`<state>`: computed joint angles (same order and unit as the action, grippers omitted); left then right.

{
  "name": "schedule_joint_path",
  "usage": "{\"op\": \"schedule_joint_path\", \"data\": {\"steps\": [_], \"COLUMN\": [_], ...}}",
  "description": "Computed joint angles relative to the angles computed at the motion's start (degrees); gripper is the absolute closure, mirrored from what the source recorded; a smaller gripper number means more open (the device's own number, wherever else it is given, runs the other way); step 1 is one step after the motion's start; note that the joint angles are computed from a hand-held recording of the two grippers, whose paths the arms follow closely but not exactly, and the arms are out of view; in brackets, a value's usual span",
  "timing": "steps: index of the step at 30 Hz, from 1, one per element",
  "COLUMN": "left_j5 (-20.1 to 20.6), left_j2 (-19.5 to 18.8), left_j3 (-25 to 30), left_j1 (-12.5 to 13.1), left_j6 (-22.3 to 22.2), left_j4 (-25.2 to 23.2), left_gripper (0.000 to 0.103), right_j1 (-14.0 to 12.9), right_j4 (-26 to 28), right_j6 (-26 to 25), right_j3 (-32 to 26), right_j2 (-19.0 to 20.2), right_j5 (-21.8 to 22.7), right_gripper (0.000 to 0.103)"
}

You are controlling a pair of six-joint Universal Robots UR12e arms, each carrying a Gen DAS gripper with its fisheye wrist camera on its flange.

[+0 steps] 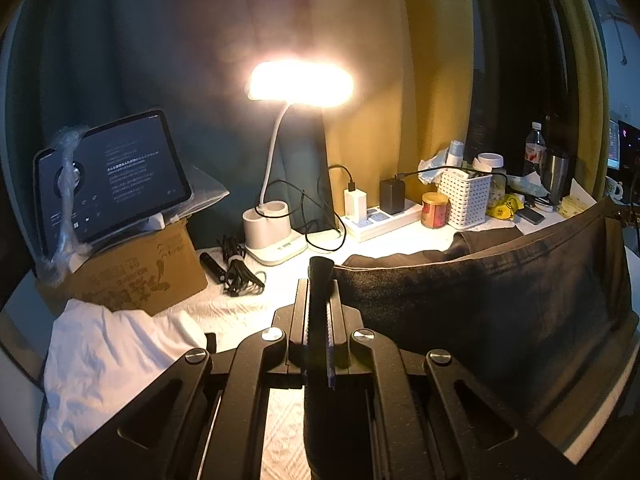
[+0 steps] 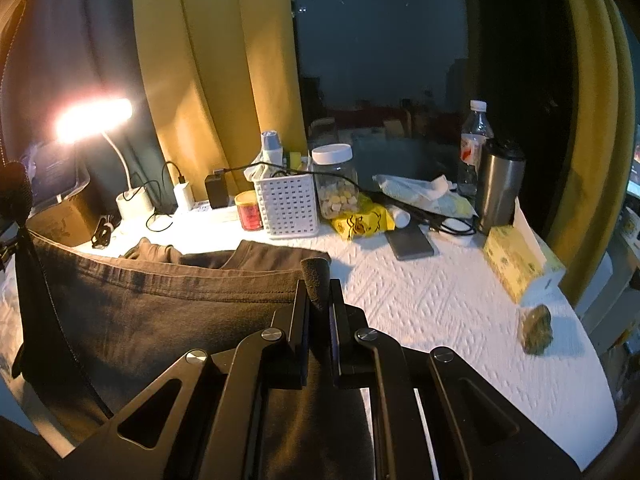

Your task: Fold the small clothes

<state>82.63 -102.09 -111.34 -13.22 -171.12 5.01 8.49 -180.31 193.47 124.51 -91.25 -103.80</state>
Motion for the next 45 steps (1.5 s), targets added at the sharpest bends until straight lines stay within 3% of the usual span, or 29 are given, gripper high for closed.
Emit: {"op": "schedule_joint_path", "data": {"steps": [17, 21, 39, 45], "left_j5": [1.13, -0.41, 0.65, 1.38], "left_j2": [-5.45, -6.49, -11.99, -13.79], "left_j3": [6.89, 8.51, 16.2, 17.87], "left_j1": [-0.32, -0.1, -0.35, -0.47], "left_j6": [-0.85, -2.25, -0.17, 0.62], "left_j4": [0.58, 0.11, 0.15, -2.22], "left_gripper": [0.099, 0.099, 0.099, 0.099], "right_j1": [-2.49, -3.08, -5.36, -5.23], "right_j4": [-2.15, -2.52, -2.8, -1.38], "right_j6": [-3.32, -4.04, -7.99, -9.13], "right_j3": [-5.61, -6.74, -13.1, -15.26], "right_j2": [5.87, 7.05, 12.77, 15.42], "right_j5": [1.72, 2.35, 3.64, 2.39], "right_gripper": [0.094, 0.094, 0.094, 0.094]}}
